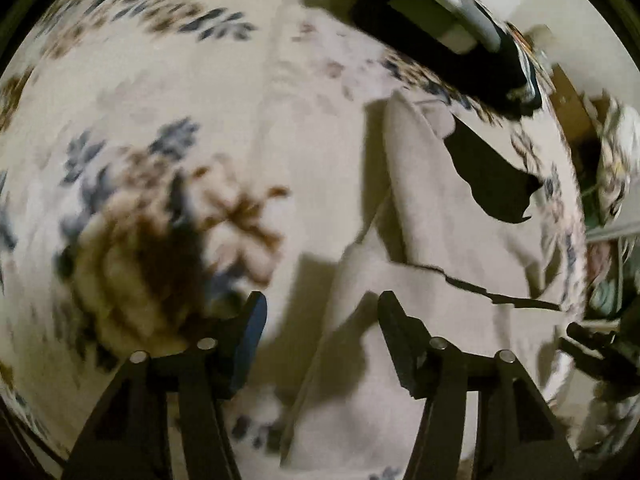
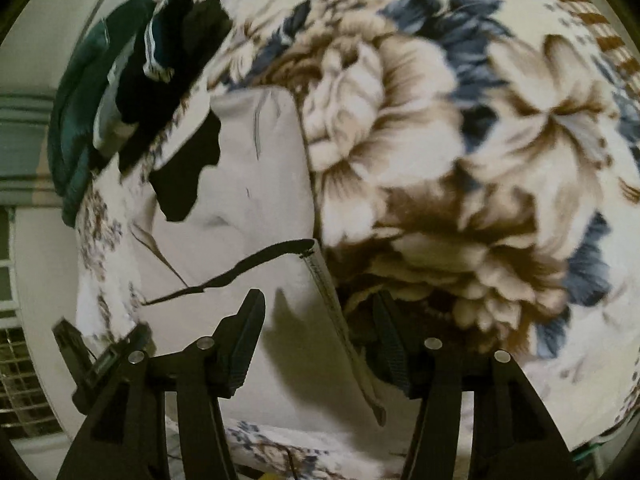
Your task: Fold small clothes
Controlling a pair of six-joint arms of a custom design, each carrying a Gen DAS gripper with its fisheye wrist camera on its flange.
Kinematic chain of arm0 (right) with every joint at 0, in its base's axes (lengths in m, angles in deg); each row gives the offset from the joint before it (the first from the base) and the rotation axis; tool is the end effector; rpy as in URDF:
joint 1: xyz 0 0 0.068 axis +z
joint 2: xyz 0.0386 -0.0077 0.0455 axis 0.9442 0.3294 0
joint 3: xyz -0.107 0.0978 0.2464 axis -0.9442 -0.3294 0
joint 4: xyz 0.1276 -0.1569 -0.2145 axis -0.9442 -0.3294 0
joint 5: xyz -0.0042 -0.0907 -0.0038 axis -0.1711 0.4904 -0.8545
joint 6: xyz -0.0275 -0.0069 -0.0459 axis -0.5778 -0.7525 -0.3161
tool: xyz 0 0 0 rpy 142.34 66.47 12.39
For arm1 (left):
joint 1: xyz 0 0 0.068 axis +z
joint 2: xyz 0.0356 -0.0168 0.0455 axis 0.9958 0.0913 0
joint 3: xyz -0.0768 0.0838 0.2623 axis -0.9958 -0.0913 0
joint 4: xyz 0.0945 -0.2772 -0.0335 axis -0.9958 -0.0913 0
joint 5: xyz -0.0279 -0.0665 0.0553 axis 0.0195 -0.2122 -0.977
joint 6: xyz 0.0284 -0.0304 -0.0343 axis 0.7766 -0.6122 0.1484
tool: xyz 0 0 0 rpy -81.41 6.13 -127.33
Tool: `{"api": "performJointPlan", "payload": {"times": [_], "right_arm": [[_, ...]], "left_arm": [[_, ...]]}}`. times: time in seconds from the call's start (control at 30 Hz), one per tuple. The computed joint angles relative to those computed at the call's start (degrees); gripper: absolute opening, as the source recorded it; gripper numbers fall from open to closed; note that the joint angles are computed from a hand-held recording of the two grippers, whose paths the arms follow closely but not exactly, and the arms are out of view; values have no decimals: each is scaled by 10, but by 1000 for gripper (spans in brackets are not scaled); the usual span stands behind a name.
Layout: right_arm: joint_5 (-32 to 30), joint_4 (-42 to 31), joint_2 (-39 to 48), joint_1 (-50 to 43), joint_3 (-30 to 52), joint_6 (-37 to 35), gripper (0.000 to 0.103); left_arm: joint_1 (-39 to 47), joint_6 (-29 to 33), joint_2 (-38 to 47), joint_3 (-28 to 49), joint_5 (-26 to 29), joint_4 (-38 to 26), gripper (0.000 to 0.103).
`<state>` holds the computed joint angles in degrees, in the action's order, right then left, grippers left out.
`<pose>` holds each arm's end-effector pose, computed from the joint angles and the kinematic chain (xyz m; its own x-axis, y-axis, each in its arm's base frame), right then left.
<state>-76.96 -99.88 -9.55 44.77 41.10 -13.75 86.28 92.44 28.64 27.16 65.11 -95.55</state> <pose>0.1478 -0.0556 0.2414 -0.6379 0.7692 0.0378 0.7022 0.5608 0.4386 0.3600 -0.0022 0.2391 -0.9476 0.2594 -0.1865 0.3049 0.9085 -0.2857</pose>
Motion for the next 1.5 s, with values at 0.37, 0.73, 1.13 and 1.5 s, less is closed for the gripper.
{"api": "performJointPlan", "payload": {"times": [0.37,0.73,1.13,1.5], "right_arm": [[94,12,52,45,13,40,3],[163,77,317,103,250,-39,66],[219,74,534,149,415,-86,4],[201,43,249,214,299,2,3]], "left_arm": [[-14,-26,73,75,5,-45,5],[-111,-7,213,340,-7,-51,59],[-184,92,303,425,-39,-41,2],[-67,78,35,218,69,-42,2]]}}
